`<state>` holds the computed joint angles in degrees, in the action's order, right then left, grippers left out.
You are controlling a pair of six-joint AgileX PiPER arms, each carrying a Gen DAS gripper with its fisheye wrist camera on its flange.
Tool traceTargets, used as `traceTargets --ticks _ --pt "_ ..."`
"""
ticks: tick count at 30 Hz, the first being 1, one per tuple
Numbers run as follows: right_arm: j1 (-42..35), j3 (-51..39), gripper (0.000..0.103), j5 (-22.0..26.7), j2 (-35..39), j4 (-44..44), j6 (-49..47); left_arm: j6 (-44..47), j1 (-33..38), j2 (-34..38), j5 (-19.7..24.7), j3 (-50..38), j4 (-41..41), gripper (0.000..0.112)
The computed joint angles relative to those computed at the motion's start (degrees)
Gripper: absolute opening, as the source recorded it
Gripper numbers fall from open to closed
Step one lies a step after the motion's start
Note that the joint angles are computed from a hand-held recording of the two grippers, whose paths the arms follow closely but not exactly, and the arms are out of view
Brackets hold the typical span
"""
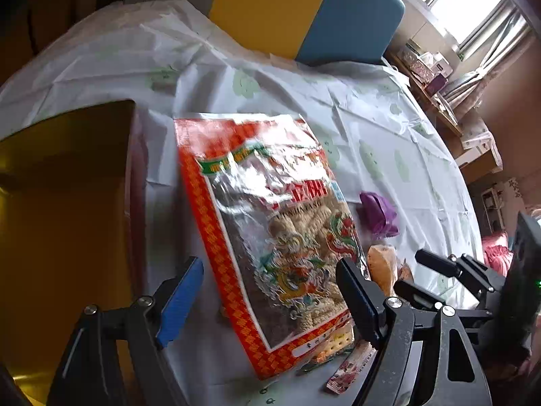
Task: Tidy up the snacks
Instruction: 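Close the left tool on the orange-bordered candy bag, then lift the orange bag toward the gold tray with left tool while right tool grasps brown rice-cake bag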
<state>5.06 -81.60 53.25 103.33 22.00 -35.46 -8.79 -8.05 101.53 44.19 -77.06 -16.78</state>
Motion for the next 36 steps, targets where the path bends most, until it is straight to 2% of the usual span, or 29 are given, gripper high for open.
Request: traceTargets --ticks 1,2,3,4,5,7,10,14,17,19,20,21,23,28,29,31,32,33,35,36 --pt "-0.11 0.06 0.06 -0.12 -0.21 0.25 -0.17 -0.39 -0.46 0.15 -0.29 0.12 0.31 0.077" --pt "-0.3 0.05 0.06 -0.26 -0.38 0.57 -0.3 -1.25 -1.14 0.18 -0.76 0.33 1.43 0.066" --pt "-0.35 0.12 0.06 -0.39 -0.51 0.68 -0.21 -3.54 -2.2 0.0 -1.39 0.57 4.41 0.036" --pt "-0.45 0.05 0.06 -0.46 -0.52 0.6 0.05 -4.7 -2.78 -0.13 -1.54 0.75 6.25 0.025" --pt "-0.45 0.06 0.06 -0.65 -0.51 0.23 0.48 -4.56 -2.9 -0.8 -2.54 1.8 5.81 0.023" --pt "-0.19 -0.16 0.06 -0.97 -0.2 -1.59 2.13 0.51 -2.11 -3.02 -5.7 5.13 -0.33 0.016" --pt "-0.18 -0.1 0.052 -1.2 -0.05 -2.64 2.98 7.16 -1.86 -6.52 -10.44 9.55 -7.84 0.013" --pt "-0.38 -0.38 0.052 -0.96 0.31 -3.93 4.12 13.09 -1.76 -6.12 -12.1 10.41 -15.76 0.013" --pt "-0.52 -1.12 0.052 0.2 1.18 -4.67 4.9 11.33 -3.21 -4.51 -12.78 9.27 -15.83 0.028" --pt "-0.76 -1.42 0.052 0.43 1.55 -5.23 5.56 9.64 -4.74 -2.98 -12.9 7.99 -14.14 0.028" --pt "-1.19 -1.88 0.052 0.89 1.88 -4.76 5.57 8.4 -5.44 -2.81 -13.22 7.76 -12.48 0.018" --pt "-1.49 -2.2 0.052 1.42 2.16 -4.32 5.56 6.61 -6.12 -2.4 -13.55 7.45 -10.36 0.001" --pt "-1.73 -2.78 0.052 2.18 2.75 -4.69 6.25 4.84 -6.46 -2.3 -13.81 7.43 -9.02 0.0" --pt "-4.55 -5.78 0.052 4.21 4.41 -1.79 7.89 9.76 -5.88 -3.19 -14.11 8.49 -13.08 0.0" --pt "-5.76 -6.11 0.052 4.12 4.28 -0.45 8.16 8.08 -6.22 -2.85 -13.46 7.62 -10.9 0.001" --pt "-7.99 -7.25 0.052 5.17 4.68 2.54 8.39 7.5 -6.28 -1.6 -12.48 6.03 -11.06 0.017" --pt "-8.92 -7.76 0.052 5.65 4.95 3.76 8.5 6.01 -6.48 -0.68 -12.34 5.05 -9.95 0.035" --pt "-9.69 -8.16 0.052 5.75 5.05 4.41 9.1 2.77 -7.08 -0.08 -12.67 4.37 -7.02 0.041" --pt "-10.86 -8.83 0.052 6.02 5.34 4.84 10.55 0.61 -7.55 1.64 -13.21 3.0 -4.67 0.038" --pt "-11.18 -9.62 0.052 6.54 5.94 5.19 11.18 1.13 -7.56 2.65 -12.68 2.12 -4.97 0.017"
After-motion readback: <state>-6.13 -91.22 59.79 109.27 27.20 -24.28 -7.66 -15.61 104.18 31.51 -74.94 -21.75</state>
